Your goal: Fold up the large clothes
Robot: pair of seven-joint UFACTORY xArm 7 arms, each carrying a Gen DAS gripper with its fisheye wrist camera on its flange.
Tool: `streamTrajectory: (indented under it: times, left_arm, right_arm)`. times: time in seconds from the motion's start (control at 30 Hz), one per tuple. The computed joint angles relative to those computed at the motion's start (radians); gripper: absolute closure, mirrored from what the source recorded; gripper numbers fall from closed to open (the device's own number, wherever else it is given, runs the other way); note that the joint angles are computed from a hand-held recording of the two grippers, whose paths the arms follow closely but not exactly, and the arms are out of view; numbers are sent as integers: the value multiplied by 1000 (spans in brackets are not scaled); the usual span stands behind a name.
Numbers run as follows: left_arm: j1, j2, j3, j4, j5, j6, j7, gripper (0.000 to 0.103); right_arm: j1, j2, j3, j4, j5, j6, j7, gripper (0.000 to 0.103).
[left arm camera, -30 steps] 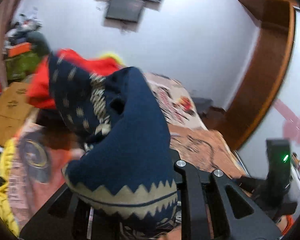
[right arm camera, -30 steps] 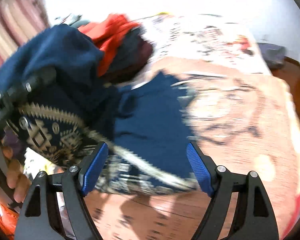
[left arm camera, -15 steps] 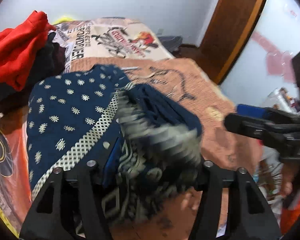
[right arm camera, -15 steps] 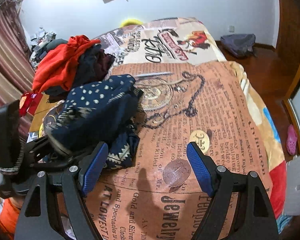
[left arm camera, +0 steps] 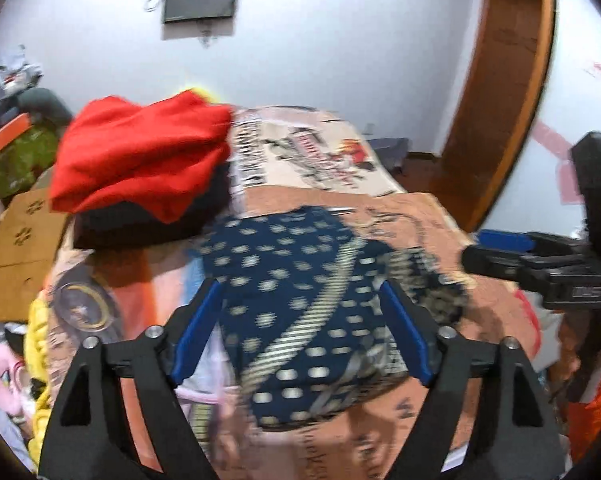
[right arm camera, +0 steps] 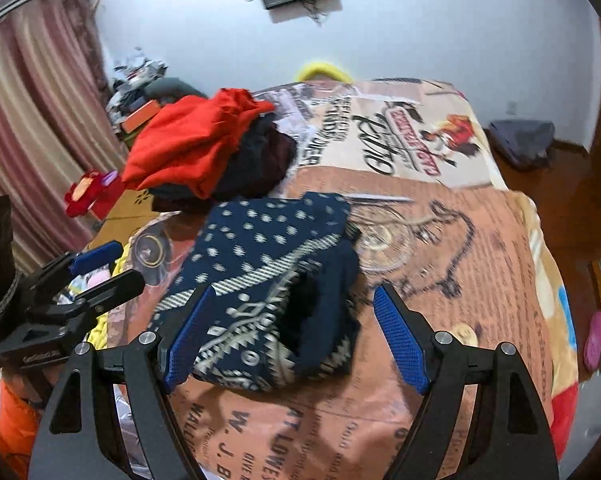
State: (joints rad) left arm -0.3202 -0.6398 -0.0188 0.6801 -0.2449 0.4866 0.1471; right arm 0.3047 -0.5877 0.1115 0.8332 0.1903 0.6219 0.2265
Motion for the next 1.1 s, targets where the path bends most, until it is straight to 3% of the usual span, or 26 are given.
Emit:
streamTrajectory:
  times: [0.13,0.27,0.47,0.63,0.9,1.1]
  left_arm:
    - [7,46,33,-4,-23,63,3,22]
    - [78,100,-32,-39,47,50,-57,22]
    - [31,72,27,-97,-20,26,-11,21]
    - [32,62,23,-114,-37,28,-4,21]
    - [41,81,33,-64,-41,70,12,21]
    - [90,107,7,-5,24,27,10,21]
  right_arm:
    - [36,60,-8,25,21,-3,-45,25]
    - [57,112,-37,28,83,18,-80,25]
    - [-6,124,-58,-17,105,87,-60,25]
    - [10,88,-117,-77,204,117,-186,25]
    - [-46,96,-45,-20,98,162,-137,25]
    - [-51,123,-27,44,35,117,-138,25]
